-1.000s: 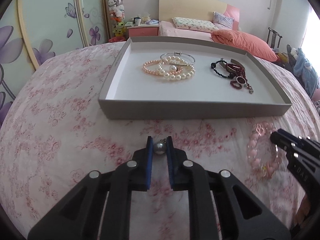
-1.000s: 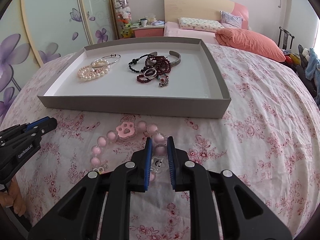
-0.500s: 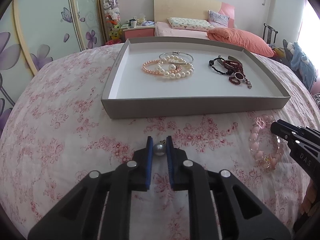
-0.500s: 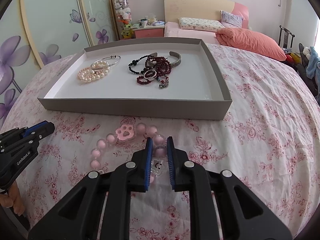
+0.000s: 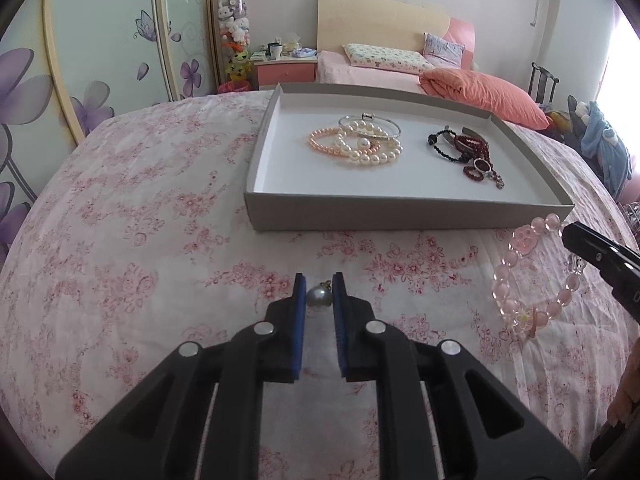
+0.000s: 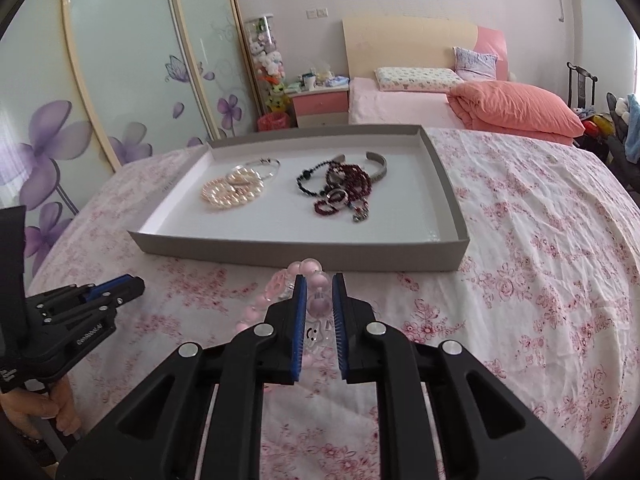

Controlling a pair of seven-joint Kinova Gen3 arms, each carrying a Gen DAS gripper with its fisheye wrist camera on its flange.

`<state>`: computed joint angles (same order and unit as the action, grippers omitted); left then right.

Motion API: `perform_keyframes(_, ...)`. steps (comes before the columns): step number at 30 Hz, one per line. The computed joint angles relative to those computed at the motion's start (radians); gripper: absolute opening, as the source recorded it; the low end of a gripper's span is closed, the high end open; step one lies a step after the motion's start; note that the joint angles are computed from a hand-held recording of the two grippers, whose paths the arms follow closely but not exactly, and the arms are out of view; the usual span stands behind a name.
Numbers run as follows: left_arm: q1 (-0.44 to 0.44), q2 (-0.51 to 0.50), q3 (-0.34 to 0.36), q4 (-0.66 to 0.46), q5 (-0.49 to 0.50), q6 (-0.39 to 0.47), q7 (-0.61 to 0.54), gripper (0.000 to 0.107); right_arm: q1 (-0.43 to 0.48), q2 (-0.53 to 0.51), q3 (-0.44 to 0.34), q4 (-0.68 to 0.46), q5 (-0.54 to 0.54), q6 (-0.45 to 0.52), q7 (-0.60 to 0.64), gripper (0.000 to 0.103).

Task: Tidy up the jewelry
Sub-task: 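Lift and carry the pink bracelet and pearl earring over the tray with both tools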

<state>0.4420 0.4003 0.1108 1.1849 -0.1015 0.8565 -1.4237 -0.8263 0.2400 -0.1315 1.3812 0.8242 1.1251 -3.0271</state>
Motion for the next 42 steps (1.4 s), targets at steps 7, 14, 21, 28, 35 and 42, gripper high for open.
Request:
perform_keyframes(7, -0.015, -0.041, 0.006, 0.043, 0.012, -0.053, -0.004, 0.014, -0.01, -0.002, -0.007, -0.012, 0.018, -0.008, 0.007, 0.014)
perform_keyframes(14, -0.025, -0.053, 0.013, 0.052, 0.027, -0.059, -0.011, 0.014, 0.044, 0.035, 0.006, -0.035, -0.141, 0.02, 0.083, 0.014)
perform_keyframes(21, -0.029, -0.053, 0.012, 0.049, 0.031, -0.059, -0.013, 0.014, 0.029, 0.081, 0.026, -0.088, -0.178, 0.09, 0.168, 0.015)
perform_keyframes(28, -0.03, -0.052, 0.011, 0.048, 0.031, -0.059, -0.012, 0.014, 0.024, 0.09, 0.043, -0.097, -0.186, 0.086, 0.197, 0.014)
perform_keyframes(35, -0.037, -0.065, 0.013, 0.063, 0.039, -0.076, -0.015, 0.014, 0.0, 0.027, 0.044, -0.014, -0.11, 0.008, 0.081, 0.014)
perform_keyframes(42, -0.04, -0.1, 0.015, 0.103, 0.037, -0.126, -0.013, 0.014, -0.005, -0.034, 0.001, 0.037, 0.004, -0.066, -0.042, 0.014)
